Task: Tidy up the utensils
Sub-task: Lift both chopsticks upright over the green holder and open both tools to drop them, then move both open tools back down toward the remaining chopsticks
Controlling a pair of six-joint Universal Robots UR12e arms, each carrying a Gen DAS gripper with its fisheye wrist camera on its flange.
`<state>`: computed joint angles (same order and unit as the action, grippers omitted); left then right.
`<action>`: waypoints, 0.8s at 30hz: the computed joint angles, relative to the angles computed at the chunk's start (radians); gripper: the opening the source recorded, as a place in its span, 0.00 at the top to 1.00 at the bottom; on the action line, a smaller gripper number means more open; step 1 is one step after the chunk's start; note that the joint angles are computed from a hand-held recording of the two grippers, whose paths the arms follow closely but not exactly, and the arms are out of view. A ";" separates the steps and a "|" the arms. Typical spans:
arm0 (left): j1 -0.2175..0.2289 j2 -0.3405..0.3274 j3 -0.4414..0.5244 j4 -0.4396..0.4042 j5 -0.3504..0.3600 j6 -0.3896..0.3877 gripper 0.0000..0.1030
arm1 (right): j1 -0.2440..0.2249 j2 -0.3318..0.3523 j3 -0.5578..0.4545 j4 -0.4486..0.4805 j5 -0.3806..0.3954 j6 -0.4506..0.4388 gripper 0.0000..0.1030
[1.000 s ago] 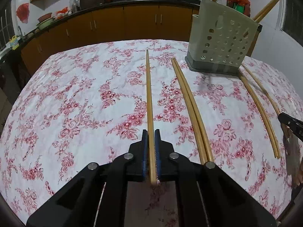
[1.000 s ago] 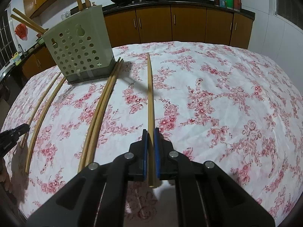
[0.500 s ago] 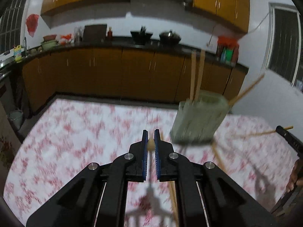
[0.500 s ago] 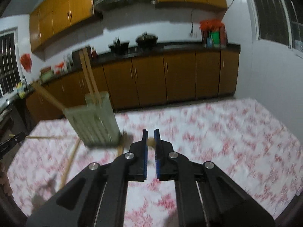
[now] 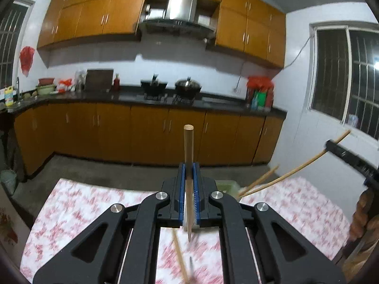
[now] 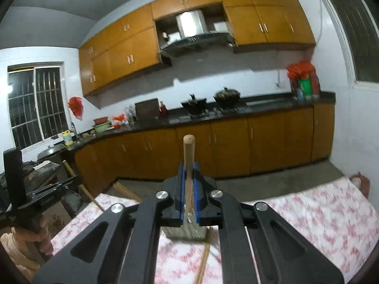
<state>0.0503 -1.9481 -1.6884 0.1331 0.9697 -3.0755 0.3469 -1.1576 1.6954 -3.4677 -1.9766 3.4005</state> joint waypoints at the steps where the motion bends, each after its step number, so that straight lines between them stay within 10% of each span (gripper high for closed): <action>1: -0.008 -0.007 0.011 0.037 0.005 -0.030 0.93 | 0.001 0.009 -0.019 0.009 -0.008 -0.009 0.92; 10: -0.078 -0.097 0.116 0.238 0.119 -0.185 0.93 | -0.006 0.073 -0.133 0.179 -0.012 0.005 0.92; 19: -0.101 -0.134 0.130 0.128 0.123 -0.115 0.92 | -0.002 0.108 -0.178 0.262 -0.005 0.019 0.87; 24: -0.080 -0.123 0.116 0.165 0.098 -0.160 0.62 | 0.003 0.074 -0.124 0.160 -0.035 0.027 0.75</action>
